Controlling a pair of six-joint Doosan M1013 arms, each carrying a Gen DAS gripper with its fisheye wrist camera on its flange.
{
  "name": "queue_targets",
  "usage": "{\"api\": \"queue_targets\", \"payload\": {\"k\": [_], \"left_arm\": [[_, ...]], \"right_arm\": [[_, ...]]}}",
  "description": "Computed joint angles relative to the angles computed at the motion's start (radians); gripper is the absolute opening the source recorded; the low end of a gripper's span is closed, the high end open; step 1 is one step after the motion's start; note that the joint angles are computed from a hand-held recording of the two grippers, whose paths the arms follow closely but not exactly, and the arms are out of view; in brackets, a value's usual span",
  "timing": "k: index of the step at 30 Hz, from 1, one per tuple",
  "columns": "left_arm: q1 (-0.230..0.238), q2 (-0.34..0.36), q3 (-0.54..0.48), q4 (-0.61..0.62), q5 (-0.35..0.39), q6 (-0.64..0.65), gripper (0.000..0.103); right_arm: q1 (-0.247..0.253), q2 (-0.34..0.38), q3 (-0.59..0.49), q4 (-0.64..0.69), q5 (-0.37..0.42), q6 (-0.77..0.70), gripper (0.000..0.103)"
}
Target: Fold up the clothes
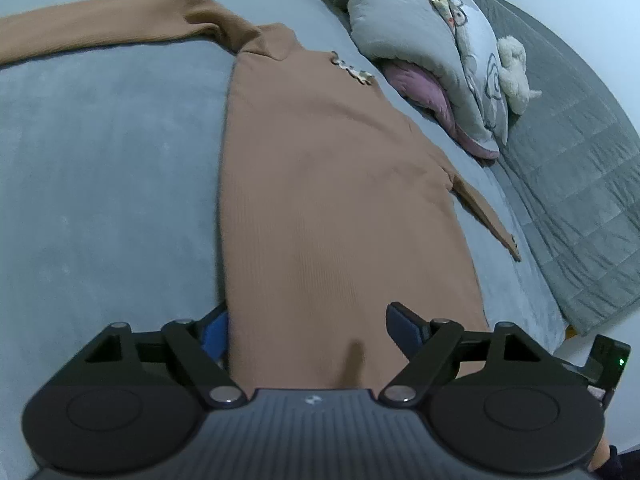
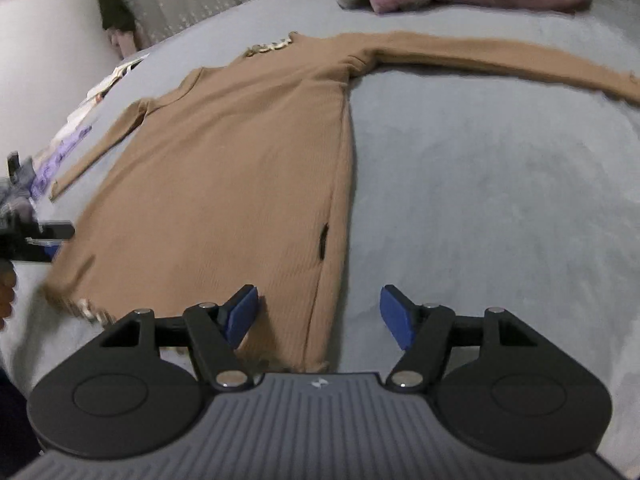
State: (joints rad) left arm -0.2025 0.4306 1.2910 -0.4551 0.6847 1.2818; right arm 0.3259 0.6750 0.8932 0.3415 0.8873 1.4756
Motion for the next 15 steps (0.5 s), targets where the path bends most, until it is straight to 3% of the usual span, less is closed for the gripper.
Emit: {"api": "queue_targets", "payload": {"k": [1, 2, 5, 8, 12, 15], "left_arm": [[-0.003, -0.003, 0.001, 0.000, -0.003, -0.002, 0.011], [-0.007, -0.007, 0.003, 0.012, -0.011, -0.013, 0.008], [-0.018, -0.022, 0.013, 0.042, -0.040, -0.045, 0.006], [-0.017, -0.052, 0.043, 0.022, -0.096, -0.053, 0.005], [-0.007, -0.093, 0.075, -0.093, -0.152, 0.064, 0.004], [-0.001, -0.106, 0.083, -0.120, -0.134, 0.101, 0.005]], "right_arm": [[0.000, -0.002, 0.008, 0.022, -0.006, -0.001, 0.012], [0.000, -0.005, 0.016, 0.043, -0.012, -0.002, 0.010], [0.007, -0.038, 0.067, 0.046, -0.082, 0.037, 0.008], [-0.014, -0.071, 0.113, 0.189, -0.144, 0.023, 0.007], [-0.040, -0.111, 0.168, 0.433, -0.182, -0.071, 0.007], [-0.045, -0.120, 0.174, 0.429, -0.179, -0.044, 0.007]]}}
